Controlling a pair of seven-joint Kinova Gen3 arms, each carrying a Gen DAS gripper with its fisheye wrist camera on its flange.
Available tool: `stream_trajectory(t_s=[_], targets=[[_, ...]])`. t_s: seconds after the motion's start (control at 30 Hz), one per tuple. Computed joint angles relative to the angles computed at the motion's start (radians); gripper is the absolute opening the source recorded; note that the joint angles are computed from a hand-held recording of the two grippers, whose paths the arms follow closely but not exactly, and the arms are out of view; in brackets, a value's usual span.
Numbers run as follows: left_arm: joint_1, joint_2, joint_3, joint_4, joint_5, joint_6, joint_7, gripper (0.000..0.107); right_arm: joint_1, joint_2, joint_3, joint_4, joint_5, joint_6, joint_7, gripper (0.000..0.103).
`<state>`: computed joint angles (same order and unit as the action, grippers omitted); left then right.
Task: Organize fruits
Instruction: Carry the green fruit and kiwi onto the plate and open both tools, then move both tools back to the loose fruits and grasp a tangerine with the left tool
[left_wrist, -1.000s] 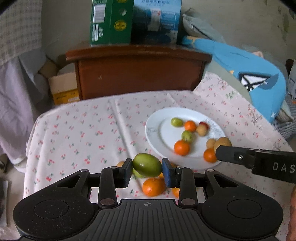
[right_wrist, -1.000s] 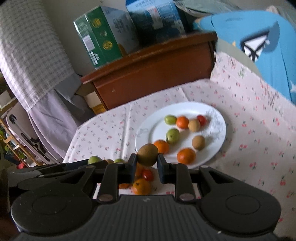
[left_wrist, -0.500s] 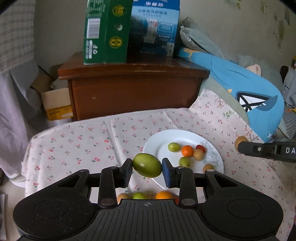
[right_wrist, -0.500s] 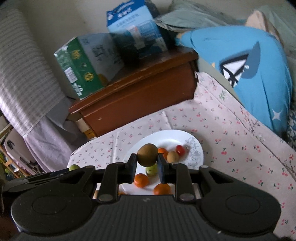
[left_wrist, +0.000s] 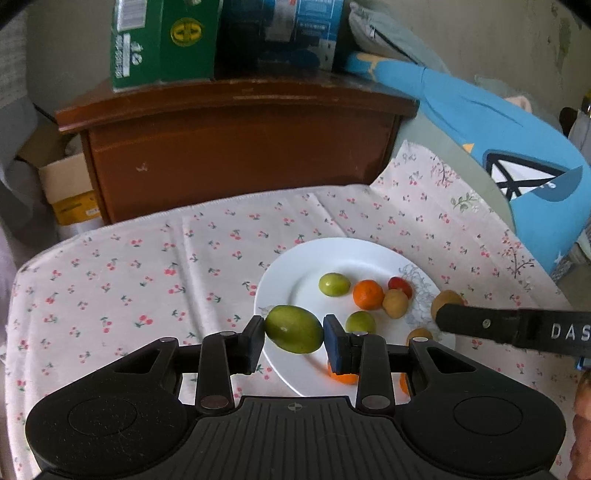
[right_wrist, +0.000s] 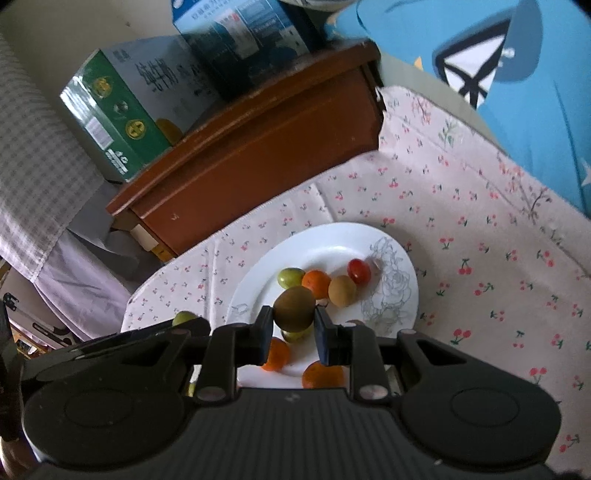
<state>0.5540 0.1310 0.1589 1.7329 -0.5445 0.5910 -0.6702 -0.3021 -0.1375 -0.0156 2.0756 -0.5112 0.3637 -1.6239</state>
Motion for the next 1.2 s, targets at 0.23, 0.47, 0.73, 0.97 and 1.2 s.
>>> stream_trajectory(t_s=[0.23, 0.47, 0.73, 0.97, 1.2], targets=[[-0.021, 0.057, -0.007, -0.050, 0.093, 0.003, -0.100, 0.032, 0.020, 0.052, -0.029, -0.020, 0.034, -0.004, -0.053, 0.024], [-0.003, 0.068, -0.033, -0.067, 0.105, -0.025, -0.120, 0.040, 0.034, 0.069, -0.055, -0.029, 0.092, -0.029, -0.128, 0.027], [0.043, 0.023, -0.049, -0.081, -0.039, 0.032, -0.001, 0.071, 0.028, 0.045, -0.066, -0.025, 0.160, -0.063, -0.169, 0.027], [0.020, -0.025, -0.006, -0.070, -0.080, 0.108, 0.034, 0.073, 0.015, 0.021, -0.086, -0.016, 0.222, -0.063, -0.200, 0.029], [-0.014, -0.073, 0.039, -0.017, -0.069, 0.149, 0.086, 0.073, -0.019, -0.011, -0.085, 0.008, 0.231, -0.053, -0.210, 0.029]])
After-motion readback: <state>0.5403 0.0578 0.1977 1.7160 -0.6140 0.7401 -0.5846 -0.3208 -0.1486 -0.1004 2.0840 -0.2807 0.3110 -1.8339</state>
